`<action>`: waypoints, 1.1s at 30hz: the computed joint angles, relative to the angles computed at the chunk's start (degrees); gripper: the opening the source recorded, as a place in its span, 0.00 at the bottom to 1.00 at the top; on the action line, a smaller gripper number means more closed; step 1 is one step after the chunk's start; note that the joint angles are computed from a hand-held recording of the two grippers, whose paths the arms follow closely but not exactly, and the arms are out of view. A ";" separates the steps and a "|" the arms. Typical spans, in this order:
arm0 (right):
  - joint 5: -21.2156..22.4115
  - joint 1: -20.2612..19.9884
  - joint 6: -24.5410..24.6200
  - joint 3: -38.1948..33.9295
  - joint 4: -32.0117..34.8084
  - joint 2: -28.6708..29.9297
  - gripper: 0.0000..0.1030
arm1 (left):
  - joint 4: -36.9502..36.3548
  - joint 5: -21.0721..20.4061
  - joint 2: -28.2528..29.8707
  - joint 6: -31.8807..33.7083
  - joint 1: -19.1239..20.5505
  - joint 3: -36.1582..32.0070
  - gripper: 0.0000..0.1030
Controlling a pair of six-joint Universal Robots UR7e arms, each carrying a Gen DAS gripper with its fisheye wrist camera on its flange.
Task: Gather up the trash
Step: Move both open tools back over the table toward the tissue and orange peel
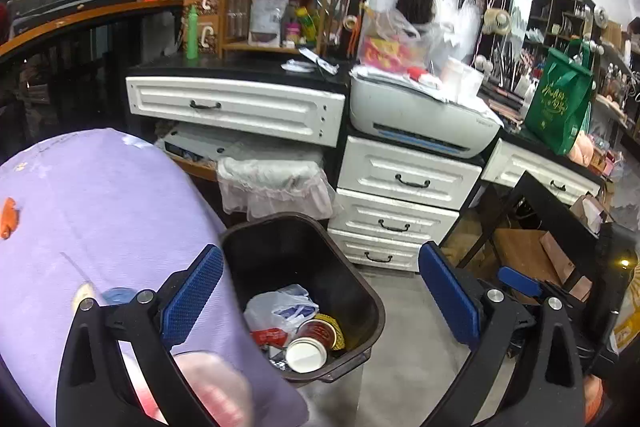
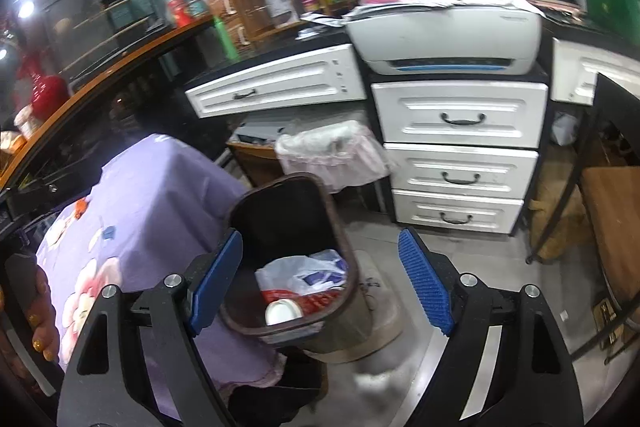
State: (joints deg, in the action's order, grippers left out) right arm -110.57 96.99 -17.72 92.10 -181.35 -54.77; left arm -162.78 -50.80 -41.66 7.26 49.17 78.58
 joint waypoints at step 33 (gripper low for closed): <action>7.72 12.84 -7.23 -17.49 18.39 15.97 0.82 | -5.13 22.67 -25.72 -3.74 5.37 19.97 0.94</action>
